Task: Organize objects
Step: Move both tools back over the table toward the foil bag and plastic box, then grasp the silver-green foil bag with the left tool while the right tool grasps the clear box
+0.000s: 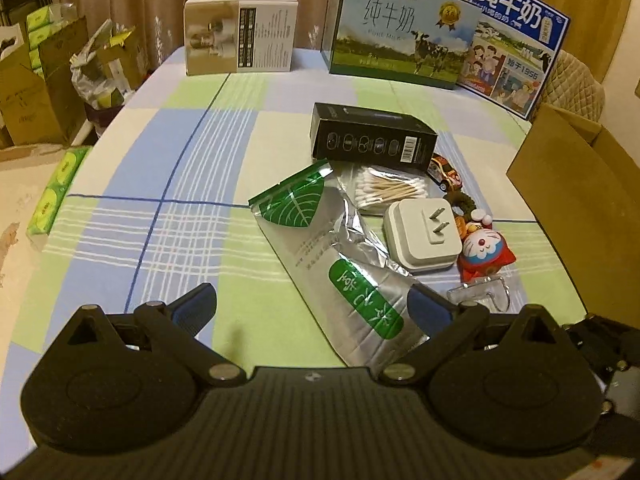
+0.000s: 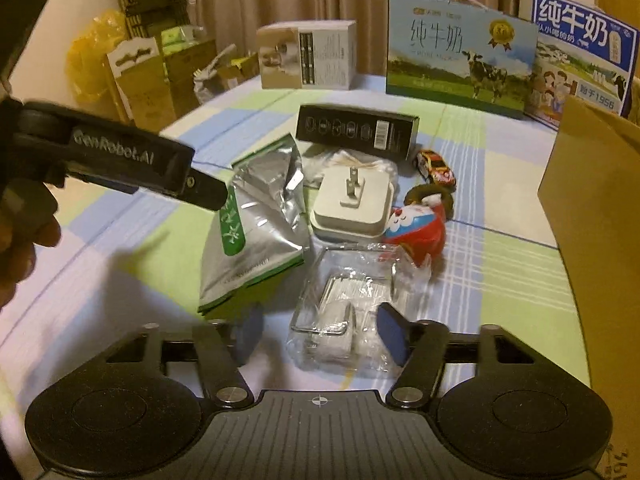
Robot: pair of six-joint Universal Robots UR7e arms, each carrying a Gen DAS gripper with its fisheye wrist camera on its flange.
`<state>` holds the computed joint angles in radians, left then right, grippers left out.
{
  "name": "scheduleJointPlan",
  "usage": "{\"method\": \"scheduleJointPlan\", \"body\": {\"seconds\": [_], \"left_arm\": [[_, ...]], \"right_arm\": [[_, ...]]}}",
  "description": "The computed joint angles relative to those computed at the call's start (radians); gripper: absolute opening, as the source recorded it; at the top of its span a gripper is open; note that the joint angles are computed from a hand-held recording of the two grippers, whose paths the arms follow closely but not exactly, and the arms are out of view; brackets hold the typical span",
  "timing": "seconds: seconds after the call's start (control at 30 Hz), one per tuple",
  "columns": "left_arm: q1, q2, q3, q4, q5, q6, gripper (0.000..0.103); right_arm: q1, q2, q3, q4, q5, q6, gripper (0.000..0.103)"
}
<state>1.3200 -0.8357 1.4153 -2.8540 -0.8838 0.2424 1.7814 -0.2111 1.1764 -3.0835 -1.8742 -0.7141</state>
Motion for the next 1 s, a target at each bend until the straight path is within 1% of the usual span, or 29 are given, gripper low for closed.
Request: {"method": "scheduleJointPlan", "body": {"seconds": [0.03,0.07,0.1,0.13,0.3,0.57,0.77,1.0], "left_arm": [[0.002,0.003,-0.007,0.008,-0.002,-0.007,0.100],[0.004,0.006,-0.013,0.015,-0.005,-0.013,0.100],[0.005,0.008,-0.018,0.020,-0.009,-0.017,0.100],[0.006,0.011,-0.021,0.025,-0.010,-0.018,0.100],[0.007,0.026,-0.038,0.048,-0.007,-0.018,0.100],[0.010,0.051,-0.068,0.076,-0.001,-0.030,0.100],[0.014,0.070,-0.093,0.096,-0.013,-0.046,0.100],[0.027,0.097,-0.135,0.120,-0.056,-0.076,0.098]], "right_arm": [[0.001,0.009,-0.010,-0.004,-0.008,-0.006,0.053],[0.001,0.018,-0.017,-0.014,-0.018,-0.018,0.047],[0.002,0.025,-0.023,-0.024,-0.028,-0.031,0.038],[0.003,0.030,-0.027,-0.037,-0.037,-0.045,0.034],[0.000,0.022,-0.028,-0.026,-0.041,-0.024,0.029],[0.003,-0.009,-0.001,-0.023,-0.051,0.022,0.027],[0.000,-0.021,0.013,-0.045,-0.061,0.032,0.027],[0.000,-0.022,0.010,-0.044,-0.068,0.036,0.027]]}}
